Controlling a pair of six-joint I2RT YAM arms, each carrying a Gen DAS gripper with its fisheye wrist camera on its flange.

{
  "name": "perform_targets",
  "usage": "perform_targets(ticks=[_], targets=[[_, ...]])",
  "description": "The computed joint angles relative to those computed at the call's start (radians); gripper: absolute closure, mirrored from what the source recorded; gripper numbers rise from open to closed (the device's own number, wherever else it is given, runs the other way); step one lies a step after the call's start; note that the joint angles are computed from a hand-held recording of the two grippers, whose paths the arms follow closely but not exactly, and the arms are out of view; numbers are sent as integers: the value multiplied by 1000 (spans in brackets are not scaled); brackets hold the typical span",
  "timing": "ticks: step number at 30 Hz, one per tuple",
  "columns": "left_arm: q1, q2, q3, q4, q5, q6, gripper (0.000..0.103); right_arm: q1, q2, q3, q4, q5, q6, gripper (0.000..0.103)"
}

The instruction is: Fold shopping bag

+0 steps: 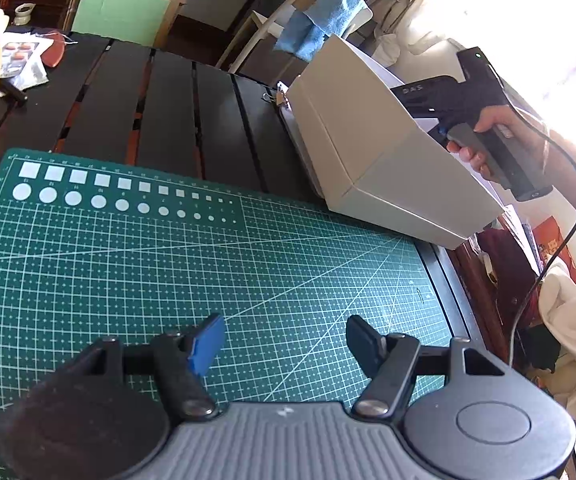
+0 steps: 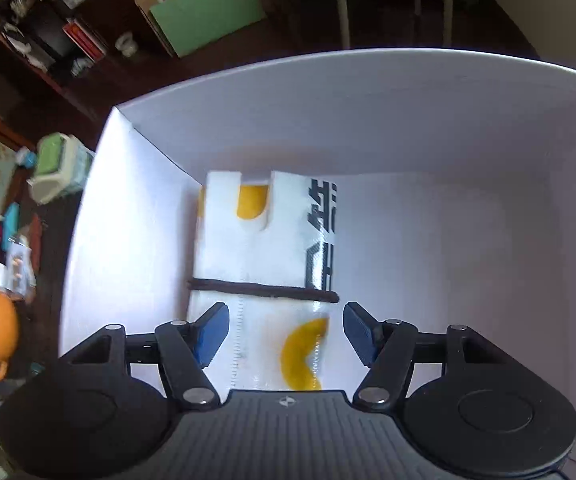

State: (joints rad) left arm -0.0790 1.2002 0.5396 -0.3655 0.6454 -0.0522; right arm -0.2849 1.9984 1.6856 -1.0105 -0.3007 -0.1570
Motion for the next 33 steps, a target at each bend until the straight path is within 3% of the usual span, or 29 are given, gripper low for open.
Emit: perform_targets(ticks=[7,15,19,21,26,27,31,33], targets=[[-4,-1,1,1,-3,0,36,34,-18,-11,4,15,-44,40],[-37,-16,25,-50,-9,-6,35,-15,-158,-9,-50,85,-106,38],[-92,-83,31,-97,-93,-1,35,-43,-324,-47,-72,48,-89,23],[-112,-123,34,-135,-128,-17,35,-41,-467,-100,-93,81,-46,17],[-189,-303,38,-270,-284,-42,35,48,-715,-235,-130,168,42,17],[-208,-332,42,-305,-320,-54,35,88,-781,-282,-132,211,80,17],[-158,-384,67,-442,-301,-30,35,332,-1011,-541,-103,435,301,17],[-149,-449,68,-494,-345,-48,35,493,-1063,-647,-117,552,442,17]])
